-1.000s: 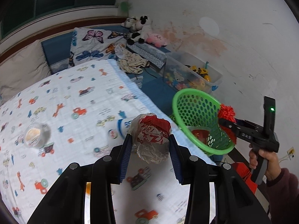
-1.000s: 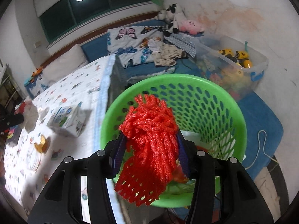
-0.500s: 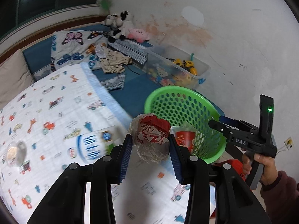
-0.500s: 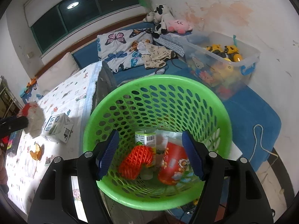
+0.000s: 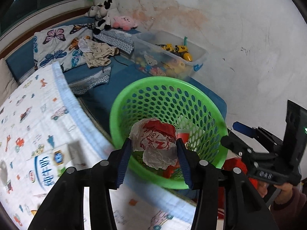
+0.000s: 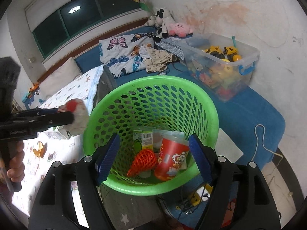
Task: Collect trash
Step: 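Release the red net into the basket with the right gripper while the left gripper drops the wrapper, then move both grippers back over the bed toward the orange peel and clear lid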
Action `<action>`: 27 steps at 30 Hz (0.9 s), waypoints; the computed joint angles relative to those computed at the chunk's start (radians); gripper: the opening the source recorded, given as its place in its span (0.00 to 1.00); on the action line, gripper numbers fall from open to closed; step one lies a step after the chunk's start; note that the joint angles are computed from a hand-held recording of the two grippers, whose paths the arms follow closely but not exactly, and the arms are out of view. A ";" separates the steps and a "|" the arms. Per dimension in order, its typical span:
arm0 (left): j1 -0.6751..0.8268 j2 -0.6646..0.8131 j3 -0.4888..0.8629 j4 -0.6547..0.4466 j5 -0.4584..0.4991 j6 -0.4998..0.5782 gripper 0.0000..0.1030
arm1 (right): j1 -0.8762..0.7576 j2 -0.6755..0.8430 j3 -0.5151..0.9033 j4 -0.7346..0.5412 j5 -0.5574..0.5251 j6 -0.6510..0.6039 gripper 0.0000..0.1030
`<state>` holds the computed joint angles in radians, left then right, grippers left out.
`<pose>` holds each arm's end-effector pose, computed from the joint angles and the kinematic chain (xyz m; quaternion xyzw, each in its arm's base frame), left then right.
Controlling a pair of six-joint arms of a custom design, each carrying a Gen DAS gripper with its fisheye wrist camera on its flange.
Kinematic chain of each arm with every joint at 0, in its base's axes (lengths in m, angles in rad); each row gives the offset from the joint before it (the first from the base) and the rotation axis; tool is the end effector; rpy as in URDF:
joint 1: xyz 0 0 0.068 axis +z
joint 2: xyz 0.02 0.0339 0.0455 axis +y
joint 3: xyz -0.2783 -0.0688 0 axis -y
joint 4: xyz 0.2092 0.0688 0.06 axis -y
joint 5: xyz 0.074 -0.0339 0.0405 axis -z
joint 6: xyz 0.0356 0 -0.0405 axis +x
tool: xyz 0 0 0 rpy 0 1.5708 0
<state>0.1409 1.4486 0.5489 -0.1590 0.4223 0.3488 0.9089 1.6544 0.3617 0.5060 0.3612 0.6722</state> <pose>0.2152 0.0158 0.1704 0.1509 0.9353 -0.1367 0.2894 0.1538 0.1770 0.1302 -0.0392 0.9108 0.1504 0.3824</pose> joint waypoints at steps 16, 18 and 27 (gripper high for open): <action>0.033 -0.055 -0.044 0.007 0.021 -0.009 0.75 | 0.070 0.010 -0.018 0.016 0.020 0.025 0.73; 0.093 -0.088 -0.053 -0.021 0.037 0.030 0.75 | 0.091 0.015 -0.009 0.014 0.026 0.030 0.73; 0.486 -0.134 -0.051 -0.182 0.169 0.310 0.81 | 0.206 0.087 0.106 -0.032 0.047 0.051 0.76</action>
<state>0.6266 1.3147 0.4983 -0.3408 0.5909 0.6585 1.1145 1.7413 0.4672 0.4740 0.4087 0.7237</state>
